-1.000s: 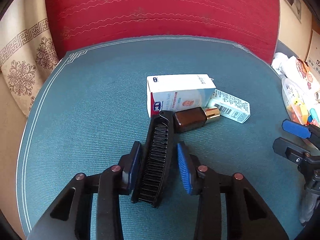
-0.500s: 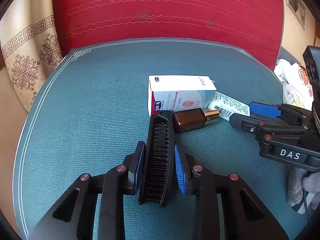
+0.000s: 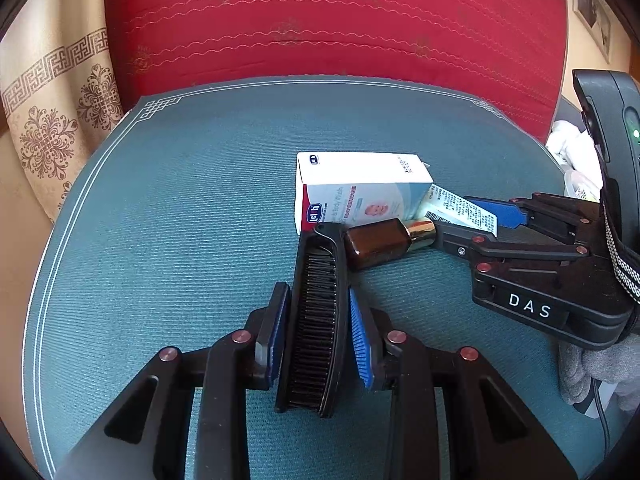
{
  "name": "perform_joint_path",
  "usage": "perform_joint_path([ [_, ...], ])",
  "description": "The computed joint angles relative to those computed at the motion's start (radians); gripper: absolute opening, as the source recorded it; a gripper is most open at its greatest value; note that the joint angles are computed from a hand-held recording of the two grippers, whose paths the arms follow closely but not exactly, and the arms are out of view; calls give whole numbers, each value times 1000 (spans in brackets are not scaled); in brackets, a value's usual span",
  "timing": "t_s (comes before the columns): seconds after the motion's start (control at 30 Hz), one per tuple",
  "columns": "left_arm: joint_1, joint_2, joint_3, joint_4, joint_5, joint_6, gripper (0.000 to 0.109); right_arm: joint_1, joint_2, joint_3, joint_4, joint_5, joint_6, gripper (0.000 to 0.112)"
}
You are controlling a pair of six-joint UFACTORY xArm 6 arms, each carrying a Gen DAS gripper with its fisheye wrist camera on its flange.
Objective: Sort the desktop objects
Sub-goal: 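Grasp the black comb with left tool while right tool grasps the small white medicine box, then carry the comb and small white box over the clear bowl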
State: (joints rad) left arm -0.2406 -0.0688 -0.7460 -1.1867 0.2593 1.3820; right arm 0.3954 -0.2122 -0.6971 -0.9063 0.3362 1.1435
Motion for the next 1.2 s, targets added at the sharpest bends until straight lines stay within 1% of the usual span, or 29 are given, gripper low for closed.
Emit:
perform_joint_path([
  [0.1,-6,-5,7,-3,-8,2,33,15,1,-8,-35,33,29,43],
  [0.17,-3,-10,10,-6,0,4,33,30,-2,-13,-53,72,62,35],
  [0.27,7,-16,12,-20,17,12,32,42,-29,12,-63,88,107,28],
  [0.37,6,-30,26,-43,16,27,30,49,-66,48,-60,90,148,27],
  [0.43,-4,-38,35,-61,-3,41,30,49,-103,83,-50,86,163,27],
  [0.47,-10,-43,40,-68,-15,46,30,50,-120,101,-38,82,162,27],
  [0.6,-20,-77,75,-76,-20,42,30,53,-205,175,15,62,156,27],
  [0.73,-34,-142,136,-95,-17,41,30,77,-304,236,25,84,183,27],
  [0.87,-56,-216,200,-85,-2,17,30,103,-398,289,38,107,202,27],
  [0.97,-72,-284,252,-53,24,-15,30,117,-464,323,50,120,215,27],
  [1.1,-111,-374,309,-12,29,-52,30,124,-552,368,67,129,226,27],
  [1.2,-142,-408,324,13,26,-69,30,136,-597,385,60,152,248,27],
])
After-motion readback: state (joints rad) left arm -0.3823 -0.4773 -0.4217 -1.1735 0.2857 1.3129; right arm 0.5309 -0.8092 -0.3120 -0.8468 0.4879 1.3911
